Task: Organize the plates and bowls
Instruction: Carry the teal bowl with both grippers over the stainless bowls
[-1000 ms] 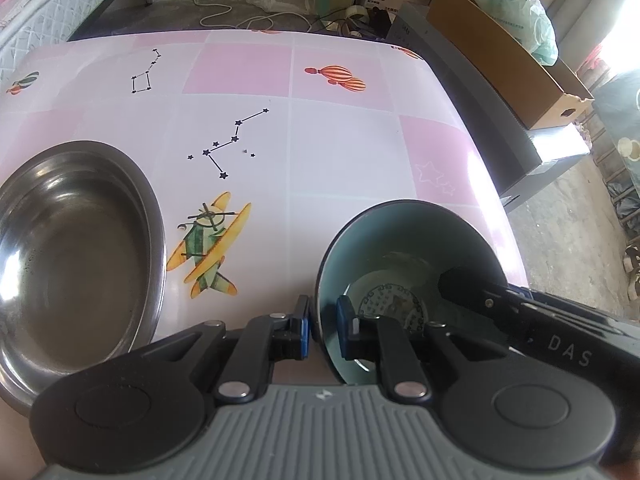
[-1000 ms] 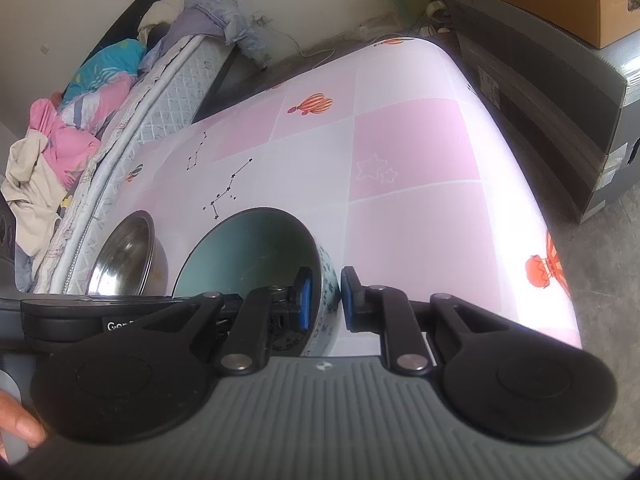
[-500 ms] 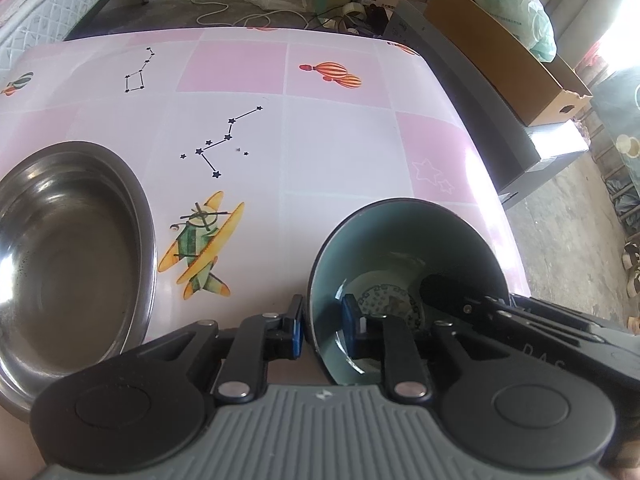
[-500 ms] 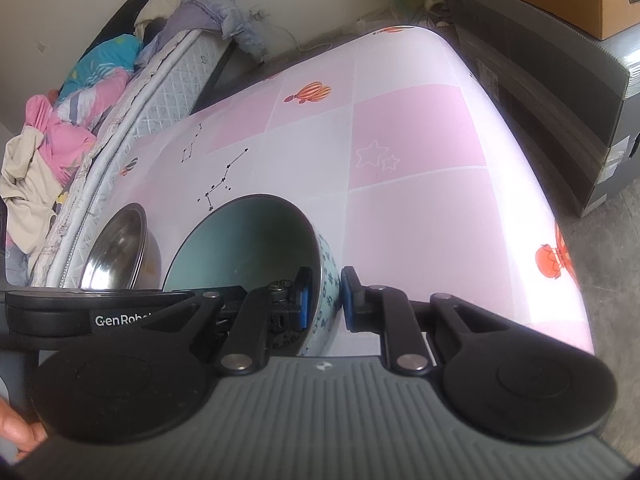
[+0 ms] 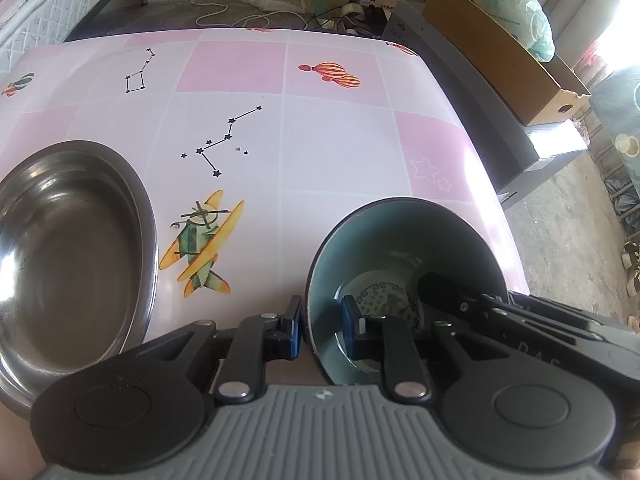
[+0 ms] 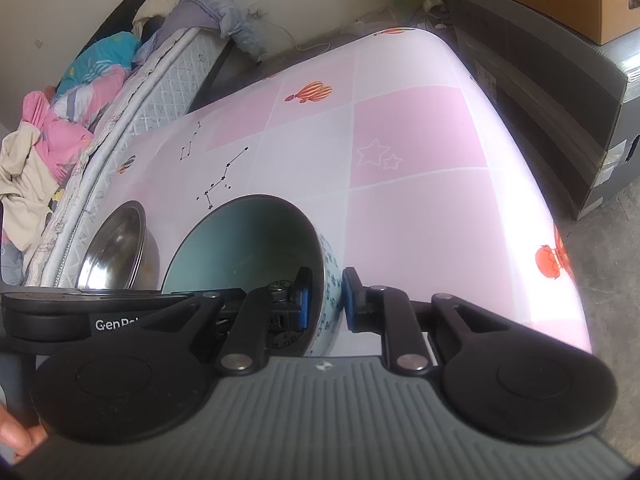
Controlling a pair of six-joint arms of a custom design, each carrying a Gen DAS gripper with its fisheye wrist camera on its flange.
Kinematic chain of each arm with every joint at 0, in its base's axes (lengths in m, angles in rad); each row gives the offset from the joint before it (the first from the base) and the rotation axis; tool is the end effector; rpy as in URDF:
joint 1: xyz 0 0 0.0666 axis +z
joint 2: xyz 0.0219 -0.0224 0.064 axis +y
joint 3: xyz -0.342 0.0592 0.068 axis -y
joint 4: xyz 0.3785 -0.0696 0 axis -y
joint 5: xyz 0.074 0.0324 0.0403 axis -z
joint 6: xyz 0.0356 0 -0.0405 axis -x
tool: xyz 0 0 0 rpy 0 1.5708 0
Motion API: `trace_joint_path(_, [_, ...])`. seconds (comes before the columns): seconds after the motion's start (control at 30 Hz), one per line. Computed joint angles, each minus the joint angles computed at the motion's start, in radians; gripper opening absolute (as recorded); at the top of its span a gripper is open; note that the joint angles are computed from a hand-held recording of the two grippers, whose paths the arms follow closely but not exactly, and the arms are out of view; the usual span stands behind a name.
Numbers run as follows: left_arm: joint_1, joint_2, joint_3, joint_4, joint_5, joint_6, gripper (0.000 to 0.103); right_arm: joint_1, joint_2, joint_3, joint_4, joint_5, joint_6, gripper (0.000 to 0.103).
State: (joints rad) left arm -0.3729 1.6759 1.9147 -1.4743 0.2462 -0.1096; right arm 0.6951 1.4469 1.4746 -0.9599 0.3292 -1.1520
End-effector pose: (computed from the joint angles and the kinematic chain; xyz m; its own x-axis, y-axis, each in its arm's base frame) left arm 0.4890 -0.2011 0.4506 -0.8273 0.4376 -0.3522 0.5216 0.8311 -0.1928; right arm 0.3836 0.3044 0.4023 -0.6693 0.5676 -0.4795 0.3771 0.8155 0.4390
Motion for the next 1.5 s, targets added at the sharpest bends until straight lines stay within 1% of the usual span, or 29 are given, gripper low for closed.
trace_joint_path(0.43, [-0.001, -0.006, 0.004, 0.0, -0.005, -0.002, 0.02, 0.0, 0.011, 0.016, -0.005, 0.002, 0.003, 0.016])
trace_joint_path(0.93, [0.004, -0.009, 0.032, -0.023, 0.007, 0.004, 0.02, 0.002, 0.005, 0.016, -0.01, 0.005, 0.007, 0.016])
trace_joint_path(1.2, [0.016, -0.008, 0.05, -0.04, 0.02, 0.006, 0.02, 0.007, 0.004, 0.054, -0.045, 0.013, 0.015, 0.016])
trace_joint_path(1.5, [0.046, -0.015, 0.078, -0.062, 0.052, 0.0, 0.021, 0.025, 0.01, 0.106, -0.094, 0.026, 0.019, 0.016])
